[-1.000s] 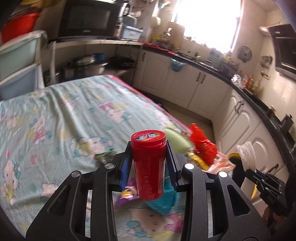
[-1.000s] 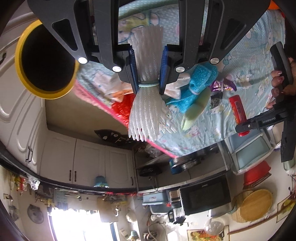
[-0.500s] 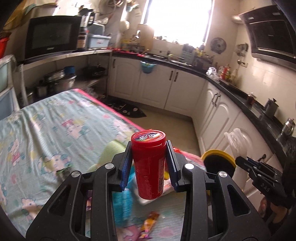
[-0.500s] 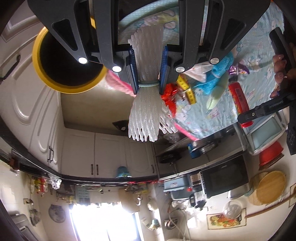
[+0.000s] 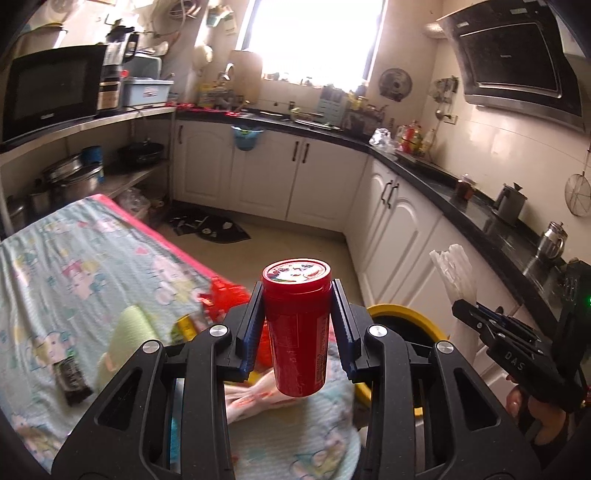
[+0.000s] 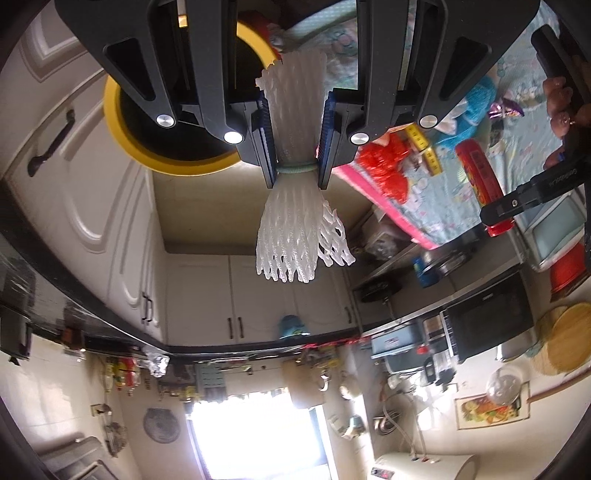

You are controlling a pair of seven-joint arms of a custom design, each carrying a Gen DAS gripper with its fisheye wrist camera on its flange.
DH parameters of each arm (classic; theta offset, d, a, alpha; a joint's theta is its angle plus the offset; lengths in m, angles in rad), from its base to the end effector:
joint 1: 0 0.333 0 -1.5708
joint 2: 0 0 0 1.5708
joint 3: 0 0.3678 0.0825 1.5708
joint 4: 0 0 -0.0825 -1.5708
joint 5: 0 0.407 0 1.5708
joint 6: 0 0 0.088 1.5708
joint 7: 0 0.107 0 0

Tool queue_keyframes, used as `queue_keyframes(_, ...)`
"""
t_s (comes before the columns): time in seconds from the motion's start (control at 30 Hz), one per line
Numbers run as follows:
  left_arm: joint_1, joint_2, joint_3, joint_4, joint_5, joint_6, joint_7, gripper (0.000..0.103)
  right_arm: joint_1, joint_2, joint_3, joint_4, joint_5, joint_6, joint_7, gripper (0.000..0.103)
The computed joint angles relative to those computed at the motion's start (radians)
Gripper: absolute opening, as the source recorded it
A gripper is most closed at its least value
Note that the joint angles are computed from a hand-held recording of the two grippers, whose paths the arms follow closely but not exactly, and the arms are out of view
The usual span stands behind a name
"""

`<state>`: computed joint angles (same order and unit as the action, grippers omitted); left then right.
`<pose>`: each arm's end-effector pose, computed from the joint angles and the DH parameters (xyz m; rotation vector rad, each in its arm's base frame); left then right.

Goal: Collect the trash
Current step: 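Carry the red bottle and white foam nets over the yellow bin with both grippers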

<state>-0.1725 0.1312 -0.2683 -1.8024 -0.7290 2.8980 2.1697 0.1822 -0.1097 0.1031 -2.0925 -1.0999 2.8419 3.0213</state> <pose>0.6286 -0.2401 0.6183 -1.3696 2.0555 -1.3409 0.5378 0.2091 0.5898 -1.3769 1.7326 -0.8230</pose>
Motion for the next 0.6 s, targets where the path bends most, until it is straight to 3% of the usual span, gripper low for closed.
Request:
queue_keyframes(0.3, -0.029, 0.098, -0.047, 0.107, -0.001, -0.041, -0.012, 0.028, -0.057, -0.037, -0.021, -0.069, -0.057, 0.007, 0.109, 0.021)
queue_keyframes(0.6, -0.092, 0.237, -0.075, 0.229, 0.1, -0.073, -0.085, 0.028, -0.108, -0.027, -0.041, -0.127, -0.117, 0.028, 0.2, 0.021)
